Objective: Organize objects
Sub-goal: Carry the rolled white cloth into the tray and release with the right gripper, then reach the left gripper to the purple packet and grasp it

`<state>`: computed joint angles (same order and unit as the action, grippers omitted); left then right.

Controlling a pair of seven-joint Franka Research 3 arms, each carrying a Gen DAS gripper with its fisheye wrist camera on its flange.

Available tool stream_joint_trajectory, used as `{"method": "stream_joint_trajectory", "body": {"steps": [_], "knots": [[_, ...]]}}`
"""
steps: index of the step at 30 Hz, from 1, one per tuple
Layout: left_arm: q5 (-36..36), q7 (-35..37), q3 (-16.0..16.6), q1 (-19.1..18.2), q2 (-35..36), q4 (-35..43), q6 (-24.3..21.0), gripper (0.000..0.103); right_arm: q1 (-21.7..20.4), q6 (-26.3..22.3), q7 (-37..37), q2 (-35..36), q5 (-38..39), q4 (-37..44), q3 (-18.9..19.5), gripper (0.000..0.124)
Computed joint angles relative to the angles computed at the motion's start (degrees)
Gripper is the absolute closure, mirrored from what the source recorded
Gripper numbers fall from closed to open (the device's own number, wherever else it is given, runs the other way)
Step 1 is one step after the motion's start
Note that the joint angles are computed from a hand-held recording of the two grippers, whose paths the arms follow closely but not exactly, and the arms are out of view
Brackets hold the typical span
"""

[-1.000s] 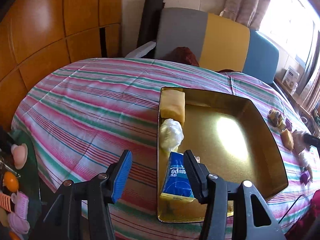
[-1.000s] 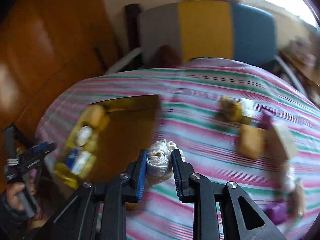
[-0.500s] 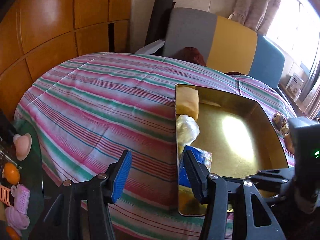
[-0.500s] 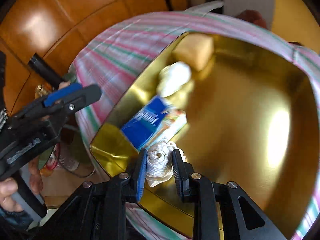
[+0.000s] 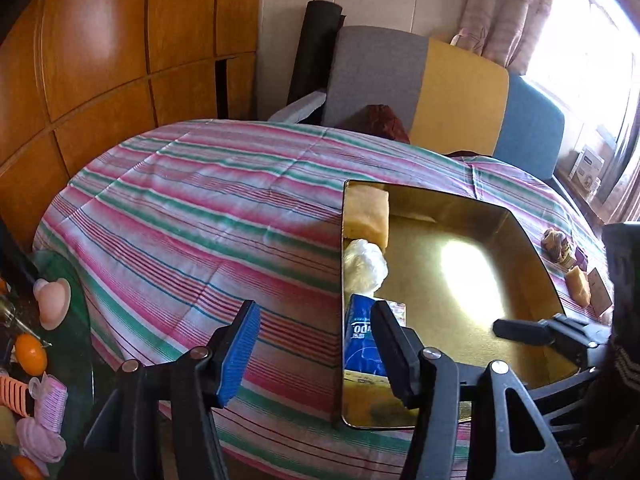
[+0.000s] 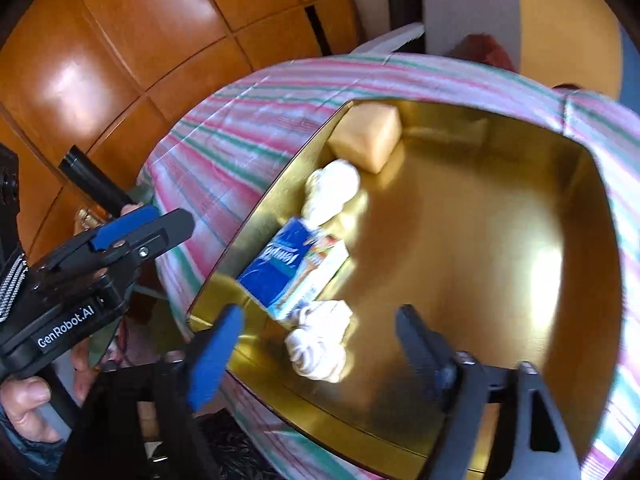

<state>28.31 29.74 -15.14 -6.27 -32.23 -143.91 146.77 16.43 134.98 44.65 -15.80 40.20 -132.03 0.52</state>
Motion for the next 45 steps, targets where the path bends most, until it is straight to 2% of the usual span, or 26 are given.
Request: {"method": "stream_joint_trajectory", "body": {"steps": [4,13,19,27,36,43,45], "knots": [[0.5,0.5,-0.4,-0.4,0.0,0.5,0.0,0.045,-0.7,3.8,-0.4,-2.6,-1.3,-1.5,-0.3,0.021],[0.3,2.1,-0.9,-2.0,1.7,2.4,0.9,0.044,-3.2,7.9,0.7,-7.4,-4.1,-4.1,-2.4,0.021],[-0.7,3.7,-0.9,-3.3,3.7,4.2,1.5,0.044,-6.4,10.0,3.0,-8.5,-6.7,-4.7,-4.1,0.021],[-0.2,8.5,-1.8,-5.3,9.2,9.3,3.7,0.044,-14.9,12.7,8.7,-8.7,-14.3,-4.3,-6.7,0.021],[0.4,16.5,-3.3,-9.9,21.4,20.7,5.6,0.044,-27.3,14.4,21.2,-5.8,-21.7,-0.6,-10.1,0.021],[-2.0,25.2,-3.7,-14.9,31.6,31.0,6.1,0.044,-29.7,13.4,23.9,-2.9,-16.0,1.5,-14.9,0.021],[-2.8,27.6,-3.9,-16.3,34.7,34.1,5.5,0.044,-28.6,10.7,21.5,-2.2,-9.7,2.5,-17.6,0.021]]}}
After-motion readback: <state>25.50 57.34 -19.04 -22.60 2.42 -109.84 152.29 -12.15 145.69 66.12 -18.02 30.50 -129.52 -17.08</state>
